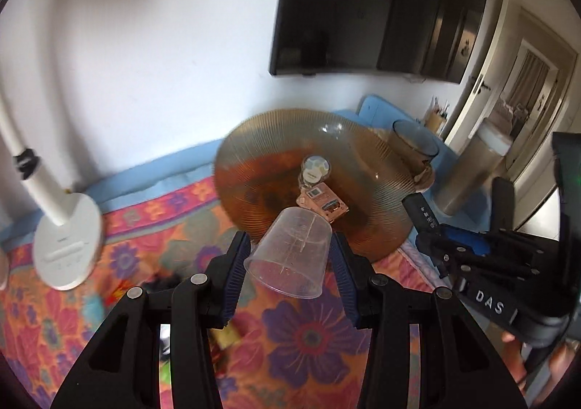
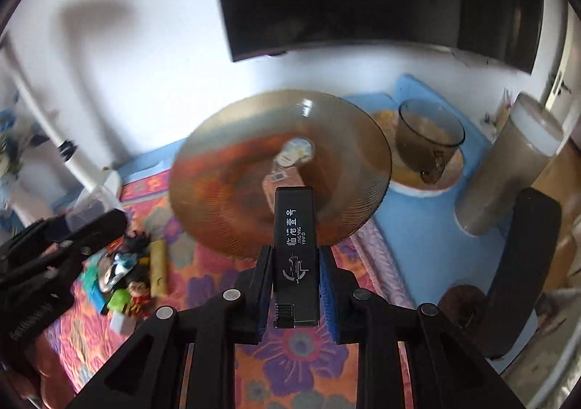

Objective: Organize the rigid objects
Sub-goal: 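Drop the measuring cup and black USB stick into the amber bowl with both grippers, then grasp the green plastic toy with the left gripper while the right grasps the white charger cube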

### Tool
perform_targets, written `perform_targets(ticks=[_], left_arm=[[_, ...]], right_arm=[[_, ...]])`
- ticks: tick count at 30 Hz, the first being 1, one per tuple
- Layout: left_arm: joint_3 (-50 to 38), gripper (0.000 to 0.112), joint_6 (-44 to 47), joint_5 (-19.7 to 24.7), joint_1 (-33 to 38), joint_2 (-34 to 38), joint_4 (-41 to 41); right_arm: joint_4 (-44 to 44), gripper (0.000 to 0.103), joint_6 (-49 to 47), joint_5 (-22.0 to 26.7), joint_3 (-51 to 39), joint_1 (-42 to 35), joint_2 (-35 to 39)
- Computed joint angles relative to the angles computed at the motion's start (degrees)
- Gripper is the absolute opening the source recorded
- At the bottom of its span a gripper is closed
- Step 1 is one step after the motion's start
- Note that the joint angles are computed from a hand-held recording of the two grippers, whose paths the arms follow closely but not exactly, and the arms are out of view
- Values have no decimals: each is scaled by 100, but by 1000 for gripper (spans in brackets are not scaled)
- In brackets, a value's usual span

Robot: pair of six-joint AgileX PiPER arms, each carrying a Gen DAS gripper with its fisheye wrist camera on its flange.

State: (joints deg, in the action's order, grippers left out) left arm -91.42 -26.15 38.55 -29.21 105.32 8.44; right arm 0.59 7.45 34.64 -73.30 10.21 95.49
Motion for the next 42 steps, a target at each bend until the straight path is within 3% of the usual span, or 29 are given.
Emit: perform_targets(ticks=[3, 6, 7, 8, 9, 13, 18, 23, 27, 31, 36, 42], left_arm=[[-566, 42, 54, 279, 38, 512, -162], [-697, 47, -161, 262, 44, 713, -46], [-700, 55, -345, 228, 44, 726, 113], [-696, 76, -457, 227, 59, 709, 203], [-532, 86, -686, 83, 88, 598, 353], [368, 85, -518, -416, 458, -172, -117], [1718, 85, -1400, -603, 645, -1565, 901], [2620, 85, -2165, -46, 662, -2931, 1682], [3220, 85, -3191, 962, 127, -3898, 2713], [4084, 85, -3562, 1245, -19, -4906, 2563], [4832, 85, -4775, 1961, -731, -5434, 3076], [5056, 85, -5228, 2498, -1252, -5746, 3282]], right_arm=[[-76, 24, 46, 226, -367, -80, 326], [-143, 23, 130, 438, -770, -109, 671], [-144, 23, 172, 479, -913, -99, 796], [-244, 24, 322, 579, -1087, -91, 907], [-306, 24, 434, 597, -1139, -88, 920], [-126, 32, 366, 294, -706, -157, 451], [-307, 33, 515, 36, -14, 230, -280], [-286, 34, 634, -72, 479, 1067, -1005], [-505, 45, 968, -245, 874, 1821, -1471], [-657, 46, 1268, -517, 1405, 2662, -1801], [-1202, 46, 1936, -527, 1598, 3461, -1641], [-1436, 46, 2247, -485, 1727, 3737, -1760]])
